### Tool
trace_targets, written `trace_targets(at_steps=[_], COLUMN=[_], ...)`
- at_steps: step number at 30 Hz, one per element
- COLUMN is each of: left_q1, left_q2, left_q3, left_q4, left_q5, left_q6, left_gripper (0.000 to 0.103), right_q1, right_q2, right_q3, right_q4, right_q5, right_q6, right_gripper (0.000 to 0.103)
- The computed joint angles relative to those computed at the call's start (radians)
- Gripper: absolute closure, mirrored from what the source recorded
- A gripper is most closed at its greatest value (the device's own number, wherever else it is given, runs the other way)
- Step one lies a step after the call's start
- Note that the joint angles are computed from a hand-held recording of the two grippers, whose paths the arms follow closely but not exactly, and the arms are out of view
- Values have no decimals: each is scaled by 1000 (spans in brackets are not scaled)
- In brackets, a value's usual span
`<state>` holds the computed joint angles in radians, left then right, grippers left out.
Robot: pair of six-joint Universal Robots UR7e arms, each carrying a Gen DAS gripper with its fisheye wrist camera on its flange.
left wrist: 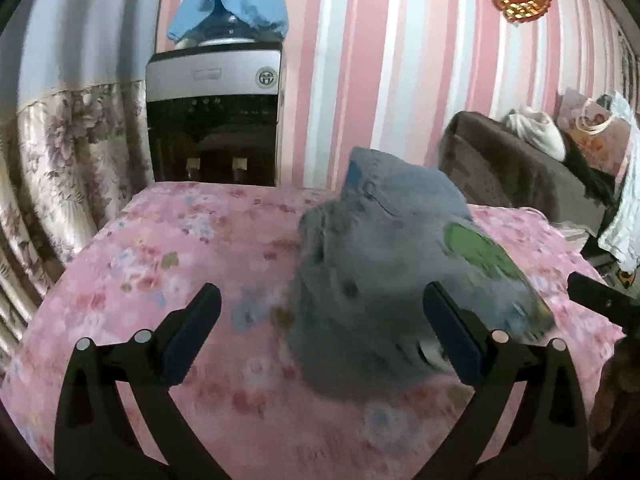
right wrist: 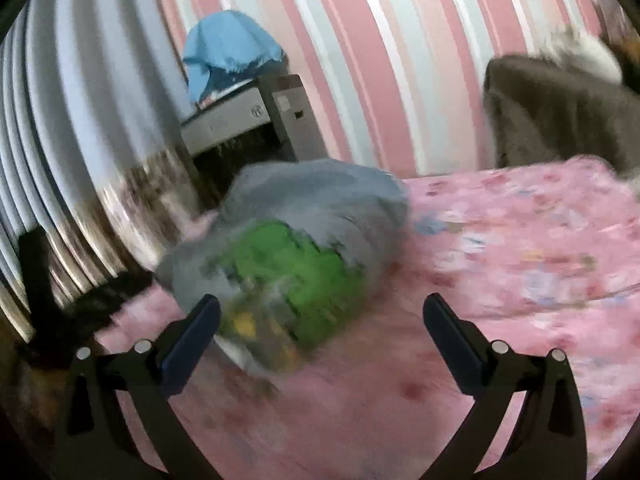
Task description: Fold large clothes
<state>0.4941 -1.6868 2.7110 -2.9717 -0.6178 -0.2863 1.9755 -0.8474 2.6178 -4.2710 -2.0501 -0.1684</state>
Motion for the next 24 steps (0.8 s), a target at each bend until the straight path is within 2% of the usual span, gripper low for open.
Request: trace_targets(at_steps=[2, 4, 5, 7, 9, 10, 12, 15, 17, 18, 19, 22, 24], left_q1=[62, 120, 137, 191, 244, 272, 298, 331, 360, 380, 385, 322, 281], left_q2=[78, 128, 149, 219, 279, 297, 302, 323, 332, 330, 334, 368, 404], left_q3=[-58, -123, -150, -230, -284, -292, -277, -245, -238, -243, -247, -248, -261], left_q4=[-98, -150, -132, -4, 127, 135, 64, -64, -123, -124, -119, -119, -125], left_q5=[-21, -75, -87, -95, -120, -154, -191, -255, -331, -394, -438, -419, -438], left_q6=[72, 111, 116, 102, 92, 95, 107, 129, 151, 147, 135, 136, 133], left_gripper=[3, 3, 3, 3, 3, 3, 3, 3, 12, 23, 28, 38, 44], right_q1=[-24, -34, -43, -82, -104, -115, -128, -104, -86, -75, -68, -60, -65], right_q2=[-28, -14, -21, -25, -6, 5, 17, 20, 19, 13, -2, -78, -161], right_q3=[-56, -147, -164, -174, -194, -197, -193, -195, -198, -197, -194, -177, -150], right_q4=[155, 299, 352, 384, 411, 407, 388, 371, 361, 357, 360, 391, 415], right_q5=[44, -35, -47, 0, 31, 51, 82, 78, 61, 49, 40, 19, 8], right_q6=[56, 86, 121, 155, 145, 146, 140, 72, 25, 3, -23, -102, -159], right_gripper=[2, 2, 2, 2, 2, 2, 4, 21, 36, 38, 41, 43, 43])
